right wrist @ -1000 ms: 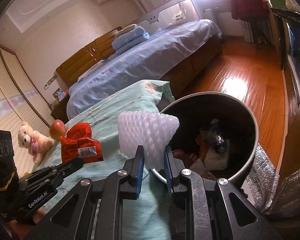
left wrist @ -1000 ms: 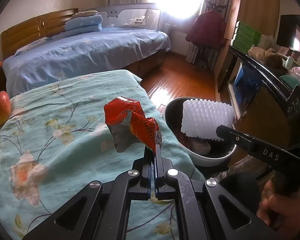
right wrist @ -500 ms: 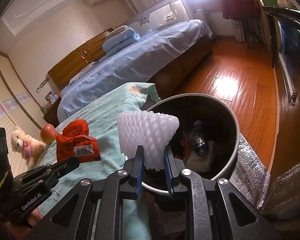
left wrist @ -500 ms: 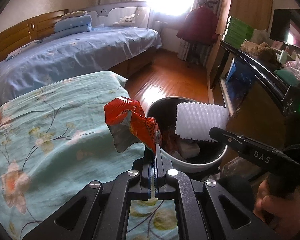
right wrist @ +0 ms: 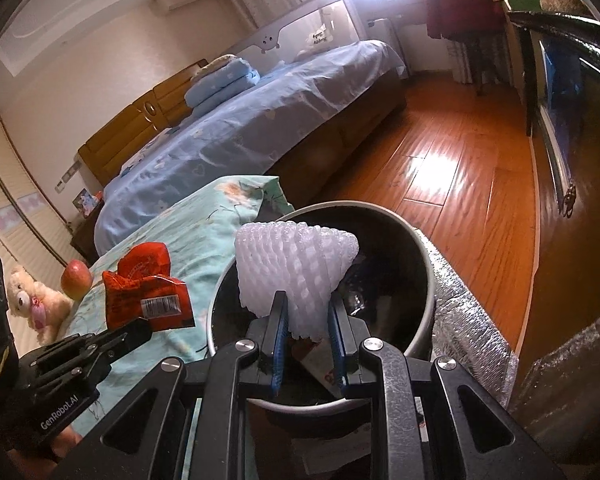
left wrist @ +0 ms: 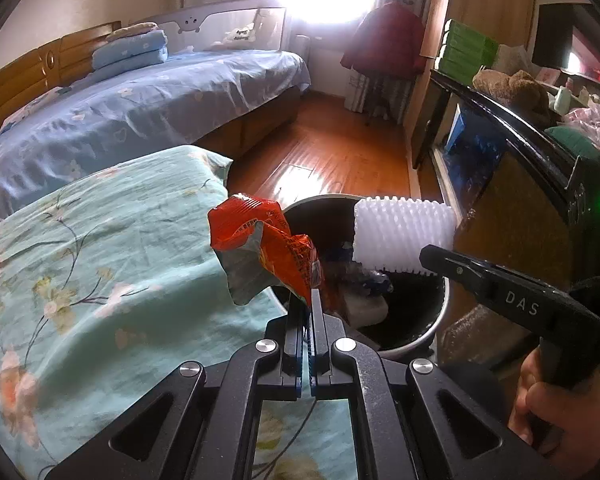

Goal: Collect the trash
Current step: 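Carry the red wrapper and white foam net over the bin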

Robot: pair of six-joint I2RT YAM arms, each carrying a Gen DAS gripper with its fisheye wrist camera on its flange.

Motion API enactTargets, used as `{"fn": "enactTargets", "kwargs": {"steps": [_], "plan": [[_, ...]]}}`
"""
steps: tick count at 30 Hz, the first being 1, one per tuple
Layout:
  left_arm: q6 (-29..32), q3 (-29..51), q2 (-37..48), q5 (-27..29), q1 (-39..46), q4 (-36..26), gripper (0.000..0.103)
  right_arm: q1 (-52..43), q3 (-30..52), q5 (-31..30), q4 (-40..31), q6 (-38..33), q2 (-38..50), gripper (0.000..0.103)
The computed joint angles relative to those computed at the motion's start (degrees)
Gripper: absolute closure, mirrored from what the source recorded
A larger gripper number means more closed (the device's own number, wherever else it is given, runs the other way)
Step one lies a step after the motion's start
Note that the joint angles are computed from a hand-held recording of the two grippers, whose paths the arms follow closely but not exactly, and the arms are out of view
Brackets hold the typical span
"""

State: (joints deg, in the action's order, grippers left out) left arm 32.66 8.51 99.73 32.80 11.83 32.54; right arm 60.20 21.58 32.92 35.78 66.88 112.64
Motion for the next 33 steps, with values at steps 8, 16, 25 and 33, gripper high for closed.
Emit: {"fn": "enactTargets", "kwargs": {"steps": [8,16,25,33], "plan": [[-4.45,-0.14,1.29,-2.83,-5.69,4.39,0.103,-1.86,-0.65,-0.83,0.99,-1.88,-0.19,0.083],[-6.27,0.41,3.42,-4.53,-7.86,6.22,0.103,-3.38,-0.52,-2.09,1.25,-2.83,0.59,0.083],[-9.05,1.05,4.08,-6.51,-10.79,7.19,0.103,-5.17,-0.15,-3.34,1.03,-4.28,1.02,0.083],[-9.16,1.56,4.51,-6.15,-11.74,6.91,0.102,-6.51,-0.05,-4.44,0.77,-5.02,1.23,0.083]]}}
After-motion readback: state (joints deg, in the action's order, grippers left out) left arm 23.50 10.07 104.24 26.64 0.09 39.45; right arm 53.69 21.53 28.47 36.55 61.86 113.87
